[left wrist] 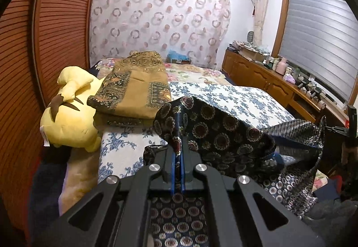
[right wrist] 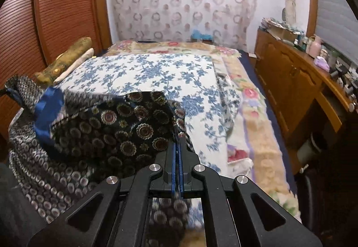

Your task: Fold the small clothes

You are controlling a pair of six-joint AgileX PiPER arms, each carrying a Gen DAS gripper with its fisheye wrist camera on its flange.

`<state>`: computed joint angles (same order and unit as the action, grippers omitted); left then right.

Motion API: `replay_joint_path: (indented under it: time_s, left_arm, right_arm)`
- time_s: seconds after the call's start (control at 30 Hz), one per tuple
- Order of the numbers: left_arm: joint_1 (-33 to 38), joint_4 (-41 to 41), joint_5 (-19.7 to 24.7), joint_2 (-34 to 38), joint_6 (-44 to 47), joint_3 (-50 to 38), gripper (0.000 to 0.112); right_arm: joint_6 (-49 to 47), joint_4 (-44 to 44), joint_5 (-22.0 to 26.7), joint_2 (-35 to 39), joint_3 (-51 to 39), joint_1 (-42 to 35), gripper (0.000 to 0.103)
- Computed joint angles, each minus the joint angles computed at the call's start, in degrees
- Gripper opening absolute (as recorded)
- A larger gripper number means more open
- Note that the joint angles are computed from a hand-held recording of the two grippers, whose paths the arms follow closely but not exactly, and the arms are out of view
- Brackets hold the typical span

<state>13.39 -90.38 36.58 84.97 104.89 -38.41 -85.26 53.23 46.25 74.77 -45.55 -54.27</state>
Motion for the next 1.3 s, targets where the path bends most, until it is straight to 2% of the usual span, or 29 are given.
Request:
replay_joint_path:
  time_s: [0.07, 0.2, 0.33, 0.47, 0.5, 0.57, 0.63, 0.67, 0.93, 1.03, 1.13, 1.3]
  left_arm:
    - [0.43, 2.09, 0.30, 0.23, -2.02, -0.42, 0.002]
    - [1.27, 1.87, 0.50, 0.98, -1.06, -0.80, 0.012]
    - [2.33, -0.28, 0.01, 1.36, -0.22, -1.28, 0.039]
    - [0.76, 0.76, -3.83, 2.53, -1.62, -3.17, 0.049]
    - [0.54, 0.83, -4.24, 2.99, -1.54, -3.59, 0.053]
    - [0.23, 1.43, -4.37, 4.55, -2.48, -5.20, 0.054]
    - [-0.69, 1.29, -5.71, 6.12, -3.40, -6.88, 0.054]
    - [-1.31, 0.82, -6.81, 6.61, -3.49, -7.48, 0.054]
    - [-5.26, 10.68, -11.18, 13.09, -12.14, -17.41, 0.054]
    - [-5.65, 15.73, -11.04, 16.27, -16.61, -21.22, 0.054]
    - [-5.62, 18.05, -8.98, 18.95, -17.37, -23.66, 0.054]
    - [-7.00, 24.96, -9.87, 22.27, -22.58, -25.01, 0.054]
  right_arm:
    - [-0.18, -1.34, 1.05, -1.68, 0.35, -1.09, 0.000]
    - [0.22, -3.75, 2.05, -0.60, -1.26, -2.74, 0.000]
    - [0.89, -4.87, 0.87, 0.35, -2.95, -3.66, 0.004]
    - [2.91, -5.91, -1.29, 1.11, -4.59, -3.07, 0.006]
    - [3.08, -5.80, -1.43, 1.50, -5.14, -2.96, 0.011]
    - [3.98, -5.78, -2.46, 2.28, -6.19, -1.86, 0.021]
    - [5.25, -6.06, -3.74, 3.07, -7.11, -0.07, 0.040]
    - [5.73, -5.98, -4.43, 3.61, -7.53, 1.04, 0.042]
    - [8.51, -5.61, -8.83, 8.41, -10.05, 9.02, 0.047]
    - [10.40, -6.59, -11.02, 10.74, -11.05, 12.20, 0.049]
    - [12.32, -7.62, -12.19, 12.84, -12.23, 14.23, 0.051]
    - [15.33, -9.42, -12.34, 16.38, -14.82, 16.03, 0.053]
